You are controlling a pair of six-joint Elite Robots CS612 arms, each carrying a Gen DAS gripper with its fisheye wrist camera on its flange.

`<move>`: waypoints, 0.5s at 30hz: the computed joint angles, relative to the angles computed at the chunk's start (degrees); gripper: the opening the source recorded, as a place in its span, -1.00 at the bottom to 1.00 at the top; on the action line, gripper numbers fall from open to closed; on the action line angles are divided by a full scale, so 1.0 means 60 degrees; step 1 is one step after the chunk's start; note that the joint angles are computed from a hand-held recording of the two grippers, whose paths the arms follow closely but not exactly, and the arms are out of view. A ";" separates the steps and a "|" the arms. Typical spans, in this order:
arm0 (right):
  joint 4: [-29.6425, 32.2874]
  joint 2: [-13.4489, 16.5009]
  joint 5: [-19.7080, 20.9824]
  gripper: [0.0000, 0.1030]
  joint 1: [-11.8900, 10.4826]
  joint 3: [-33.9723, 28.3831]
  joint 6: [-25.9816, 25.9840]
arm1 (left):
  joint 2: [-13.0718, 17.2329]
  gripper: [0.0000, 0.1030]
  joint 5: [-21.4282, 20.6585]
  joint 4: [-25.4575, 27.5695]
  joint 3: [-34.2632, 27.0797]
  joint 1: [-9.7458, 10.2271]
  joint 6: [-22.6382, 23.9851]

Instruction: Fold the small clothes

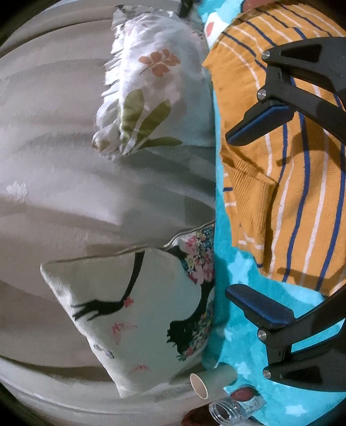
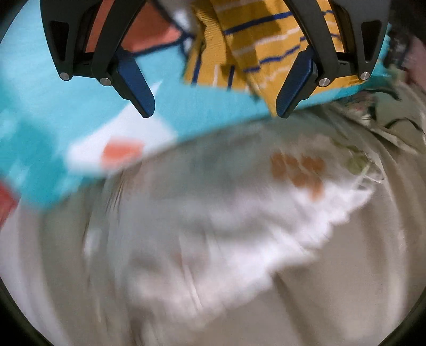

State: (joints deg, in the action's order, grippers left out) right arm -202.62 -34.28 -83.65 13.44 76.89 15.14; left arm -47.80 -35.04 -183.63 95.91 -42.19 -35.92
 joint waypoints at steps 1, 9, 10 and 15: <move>-0.1000 -0.0010 -0.0990 0.85 0.0209 0.0150 -0.0667 | 0.0002 1.00 0.0131 -0.0043 0.0012 -0.0010 -0.0095; -0.5143 0.1035 -0.3370 1.00 0.1183 -0.0682 -0.5558 | 0.0119 1.00 0.0947 -0.0210 -0.0067 -0.0143 0.0071; -0.4733 0.0987 -0.3316 1.00 0.1222 -0.0670 -0.5578 | 0.0150 1.00 0.1042 -0.0251 -0.0102 -0.0166 0.0199; -0.3152 0.0385 -0.1550 1.00 0.0807 0.0044 -0.3690 | 0.0408 1.00 0.1488 -0.0931 -0.0318 -0.0303 0.1320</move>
